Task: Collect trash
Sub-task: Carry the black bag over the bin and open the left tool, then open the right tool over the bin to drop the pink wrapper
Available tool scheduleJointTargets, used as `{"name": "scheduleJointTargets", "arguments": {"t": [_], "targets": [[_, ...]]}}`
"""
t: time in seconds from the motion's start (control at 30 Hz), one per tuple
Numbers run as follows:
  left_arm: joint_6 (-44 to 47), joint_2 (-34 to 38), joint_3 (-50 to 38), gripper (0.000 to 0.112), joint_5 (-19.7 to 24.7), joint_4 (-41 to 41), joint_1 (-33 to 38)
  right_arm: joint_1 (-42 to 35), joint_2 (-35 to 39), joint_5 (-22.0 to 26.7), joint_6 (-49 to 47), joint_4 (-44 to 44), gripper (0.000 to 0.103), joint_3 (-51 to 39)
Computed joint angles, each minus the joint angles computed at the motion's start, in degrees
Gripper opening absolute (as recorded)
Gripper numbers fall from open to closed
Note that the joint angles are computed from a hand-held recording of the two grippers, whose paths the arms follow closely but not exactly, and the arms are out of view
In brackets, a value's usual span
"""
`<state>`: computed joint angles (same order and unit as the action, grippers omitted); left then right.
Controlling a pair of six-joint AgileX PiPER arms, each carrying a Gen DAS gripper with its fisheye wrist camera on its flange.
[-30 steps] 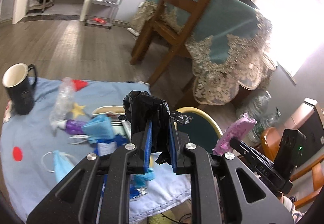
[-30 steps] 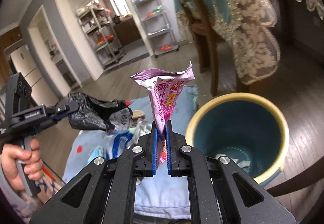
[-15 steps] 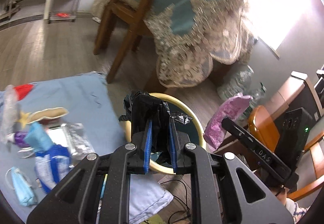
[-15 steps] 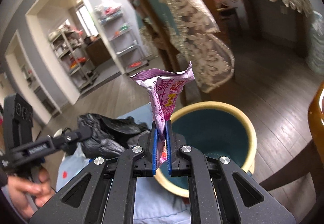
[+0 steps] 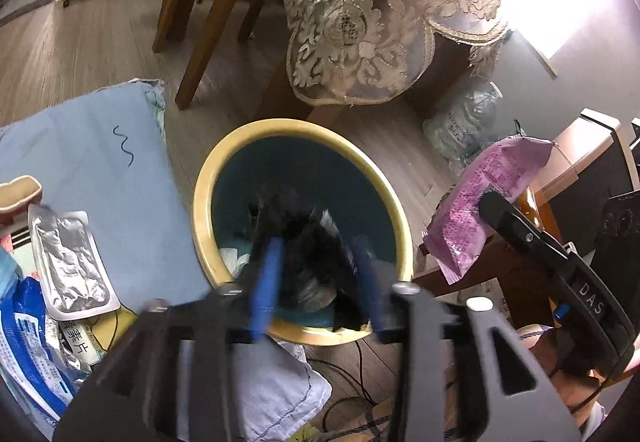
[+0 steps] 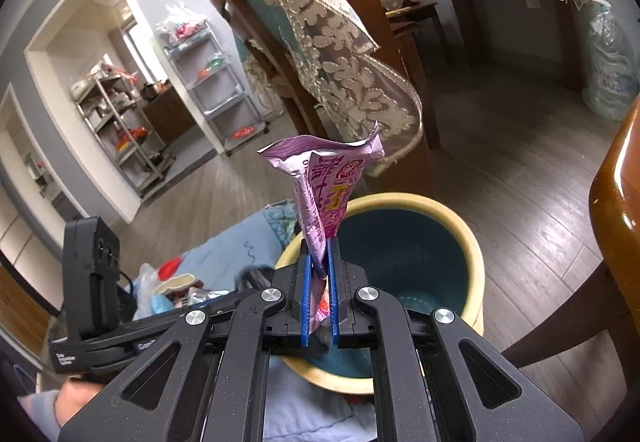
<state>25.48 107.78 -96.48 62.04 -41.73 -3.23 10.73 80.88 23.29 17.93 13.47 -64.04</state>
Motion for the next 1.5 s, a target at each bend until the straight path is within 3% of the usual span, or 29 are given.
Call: {"name": "scheduleJointTargets", "arguments": {"t": [0.1, 0.53, 0.6, 0.67, 0.77, 1.1, 1.33, 1.5], "targets": [[1.53, -1.04, 1.34, 0.052, 0.16, -0.64, 0.83, 0.09, 0.79, 0.4, 0.45, -0.3, 0.009, -0.43], [4.22, -7.92, 5.69, 0.056, 1.29, -0.52, 8.9, 0.99, 5.83, 4.12, 4.06, -2.62, 0.012, -3.48], [4.99, -9.11, 6.53, 0.06, 1.31, -0.38, 10.39, 1.61, 6.28, 4.46, 6.36, -4.94, 0.024, -3.93], [5.94, -10.37, 7.44, 0.062, 1.36, 0.03, 12.26, 2.18, 6.33, 3.92, 8.37, -6.83, 0.042, -3.87], [7.36, -11.92, 8.65, 0.065, 2.12, 0.01, 15.75, 2.96, 6.15, 3.17, 10.64, -8.61, 0.052, -3.63], [12.17, -13.17, 7.56, 0.067, 5.86, 0.91, 30.04, 6.04, 7.2, 1.32, 10.39, -8.98, 0.058, -5.17], [12.1, -8.84, 1.2, 0.068, 7.73, 1.73, 38.65, 10.25, 9.99, 3.02, 8.68, -10.64, 0.059, -9.3], [10.13, -3.78, -5.04, 0.068, 7.02, 4.58, 40.26, 12.63, 11.65, 4.07, 5.04, -8.67, 0.059, -11.64]]}}
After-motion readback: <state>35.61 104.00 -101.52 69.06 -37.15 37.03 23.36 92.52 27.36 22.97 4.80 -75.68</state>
